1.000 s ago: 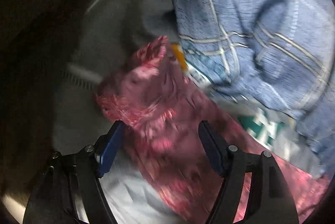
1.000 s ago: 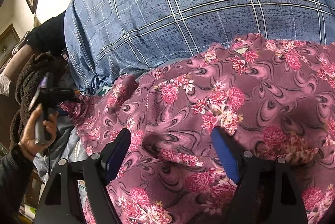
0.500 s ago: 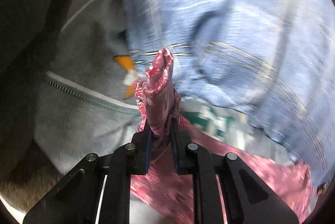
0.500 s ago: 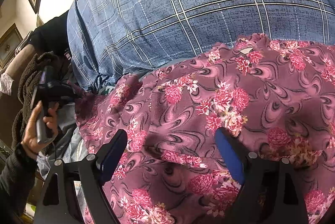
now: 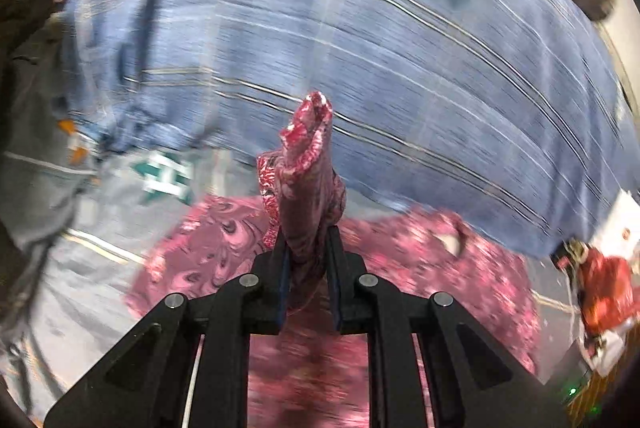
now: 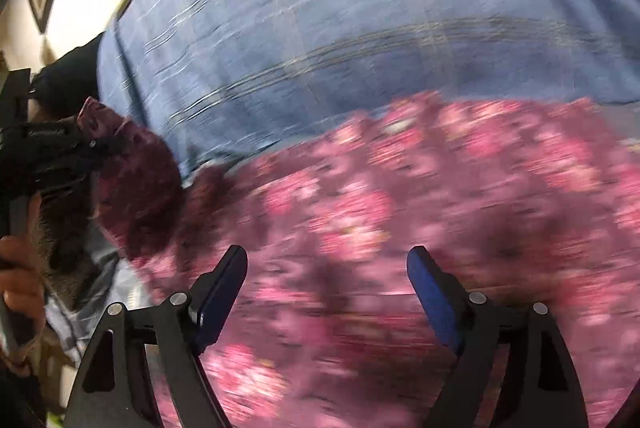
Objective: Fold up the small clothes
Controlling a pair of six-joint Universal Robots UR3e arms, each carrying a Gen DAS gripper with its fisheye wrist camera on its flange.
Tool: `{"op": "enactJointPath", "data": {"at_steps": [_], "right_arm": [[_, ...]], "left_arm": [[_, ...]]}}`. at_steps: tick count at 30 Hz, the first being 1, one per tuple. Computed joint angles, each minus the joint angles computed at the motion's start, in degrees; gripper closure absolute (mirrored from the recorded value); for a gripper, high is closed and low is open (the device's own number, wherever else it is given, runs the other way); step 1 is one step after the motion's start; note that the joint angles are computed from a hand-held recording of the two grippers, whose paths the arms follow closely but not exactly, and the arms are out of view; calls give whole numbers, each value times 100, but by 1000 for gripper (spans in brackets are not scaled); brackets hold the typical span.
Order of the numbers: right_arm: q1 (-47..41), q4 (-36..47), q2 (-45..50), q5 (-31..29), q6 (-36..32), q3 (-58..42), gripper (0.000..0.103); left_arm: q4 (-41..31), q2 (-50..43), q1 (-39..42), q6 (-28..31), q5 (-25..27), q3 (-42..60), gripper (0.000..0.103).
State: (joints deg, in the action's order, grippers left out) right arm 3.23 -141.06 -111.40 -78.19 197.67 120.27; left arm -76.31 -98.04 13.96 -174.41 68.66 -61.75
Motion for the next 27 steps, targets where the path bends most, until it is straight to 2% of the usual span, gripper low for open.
{"op": "enactJointPath", "data": {"at_steps": [2, 5, 8, 12, 14, 15, 17, 19, 22, 24, 27], "right_arm": [[-375, 310, -531, -90, -210, 226, 19], [-1149, 998, -1257, 171, -625, 577, 18], [-2007, 1559, -2019, 813, -1184, 1046, 20], [-2020, 1943, -2020, 833, -1276, 792, 20], [-2244, 2154, -2132, 1079, -1257, 754, 20], [-2389, 2282, -2166, 1249, -1201, 718, 19], [-2579, 2304, -2148, 1655, -1002, 715, 18], [-2422, 1880, -1853, 2013, -645, 721, 18], [-1670, 818, -820, 2137, -69, 553, 18], [-1080, 43, -28, 1929, 496, 344, 17], [-728, -878, 847, 2040, 1308, 178, 17]], "left_arm": [[107, -11, -415, -187, 80, -216, 90], [245, -203, -1020, -471, 325, -433, 89], [142, -515, -1464, -657, 511, -643, 89], [333, -260, -1593, -520, 633, -1121, 85], [-148, 121, -1287, -123, 208, -1167, 81], [-249, 493, -995, 109, -101, -1433, 77], [-386, 1351, -301, 502, -446, -2071, 34], [-629, 2060, 551, 772, -747, -2667, 32], [-1342, 2209, 1441, 1261, -1299, -3023, 32], [-1375, 2223, 1566, 1291, -1341, -3305, 32], [-1276, 2065, 1541, 1258, -1272, -3551, 32]]}}
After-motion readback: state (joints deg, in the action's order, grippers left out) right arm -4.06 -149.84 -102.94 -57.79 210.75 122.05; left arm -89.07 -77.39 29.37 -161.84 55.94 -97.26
